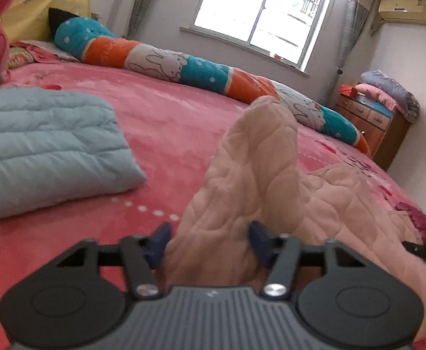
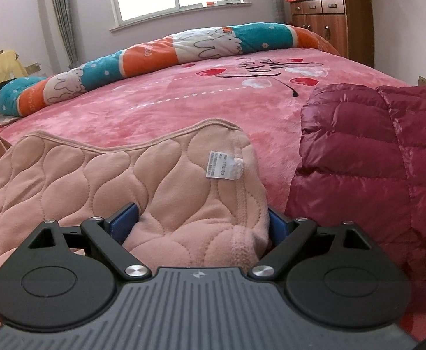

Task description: Fold large clothes

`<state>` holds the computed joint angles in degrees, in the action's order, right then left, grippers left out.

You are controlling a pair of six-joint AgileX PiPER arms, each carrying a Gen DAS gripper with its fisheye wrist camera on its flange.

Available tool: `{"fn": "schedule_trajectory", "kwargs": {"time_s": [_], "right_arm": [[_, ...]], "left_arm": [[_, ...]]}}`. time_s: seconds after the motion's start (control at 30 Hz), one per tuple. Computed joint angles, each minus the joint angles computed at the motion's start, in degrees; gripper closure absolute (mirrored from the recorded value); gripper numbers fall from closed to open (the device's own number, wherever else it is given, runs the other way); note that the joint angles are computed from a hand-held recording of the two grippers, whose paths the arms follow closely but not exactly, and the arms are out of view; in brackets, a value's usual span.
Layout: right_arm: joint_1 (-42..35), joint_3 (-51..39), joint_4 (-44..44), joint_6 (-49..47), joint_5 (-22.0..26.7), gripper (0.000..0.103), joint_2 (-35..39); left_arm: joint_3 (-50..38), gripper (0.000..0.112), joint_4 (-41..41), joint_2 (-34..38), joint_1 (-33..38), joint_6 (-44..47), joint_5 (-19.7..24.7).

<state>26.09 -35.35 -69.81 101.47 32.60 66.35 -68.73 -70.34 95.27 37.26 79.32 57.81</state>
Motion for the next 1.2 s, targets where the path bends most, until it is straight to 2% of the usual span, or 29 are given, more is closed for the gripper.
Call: {"fn": "schedule_trajectory", "kwargs": {"time_s": [0.07,0.1,0.17,0.23,0.33,0.47,0.6,0.63,0.67,0.73,0.77,0.83,0.9,1.0,1.07,1.13,1.2], "right_arm": [[0.1,0.0,-0.2,0.2,0.1,0.000,0.0],[-0.1,0.1,-0.1,0.0,-0.2,0.000,0.0],[-0.2,0.2,-0.2,0.1,-0.3,0.000,-0.2],[-0.3,0.3,-0.4,0.4,-0.5,0.000,-0.3],[-0.2,0.4,-0.4,0.4,-0.5,0.000,-0.4],[0.4,0.4,-0.6,0.2,-0.3,0.000,-0.4],[0.8,0.0,-0.2,-0.1,0.4,0.000,-0.2],[0.7,-0.1,0.4,-0.6,0.3,0.000,-0.2],[0.5,-0.4,1.1,-1.2,0.2,0.000,-0.2],[0.0,-0.9,2.7,-2.8,-0.1,0.000,-0.2],[-0.1,-1.1,3.4,-3.4,-0.2,0.000,-0.3],[-0.2,-1.7,5.5,-4.9,-0.1,0.000,-0.7],[1.8,-2.4,6.3,-4.9,2.6,0.000,-1.3],[8.8,-4.4,3.9,-2.4,11.8,0.000,-1.0],[12.6,-6.0,2.7,-2.6,15.5,0.000,-0.9],[15.6,-7.5,1.5,-2.6,17.9,0.000,-0.8],[16.5,-9.1,2.1,-4.5,16.6,0.000,-0.2]], "left_arm": [[-0.7,0.080,2.4,-0.5,-1.2,-0.4,-0.7],[-1.7,0.084,3.8,-0.6,-1.3,-2.4,-0.4],[-4.4,0.093,4.3,-0.2,1.0,-8.8,3.1],[-5.3,0.099,3.7,-1.4,3.6,-9.8,4.0],[-7.8,0.099,7.1,0.0,5.5,-12.6,5.6],[-4.7,0.098,10.2,1.6,4.0,-12.1,1.8],[-1.5,0.095,7.4,0.2,2.7,-8.3,-1.5],[-0.9,0.087,6.4,-0.9,3.3,-7.7,-1.6],[-0.4,0.081,5.0,-2.1,4.3,-6.7,-0.9],[0.5,0.079,1.8,-4.7,6.7,-3.3,0.5],[0.9,0.074,0.3,-6.1,7.8,-1.6,0.8],[0.5,0.073,-1.8,-7.6,9.5,0.7,2.4],[-0.2,0.073,-3.0,-8.9,9.8,3.1,5.1],[-2.5,0.073,-0.5,-8.9,5.3,4.1,7.1],[-4.0,0.074,1.4,-7.5,0.4,4.5,5.4],[-5.2,0.080,3.8,-5.6,-4.6,4.6,2.1],[-6.7,0.082,5.4,-3.4,-9.4,4.2,-1.5]]}}
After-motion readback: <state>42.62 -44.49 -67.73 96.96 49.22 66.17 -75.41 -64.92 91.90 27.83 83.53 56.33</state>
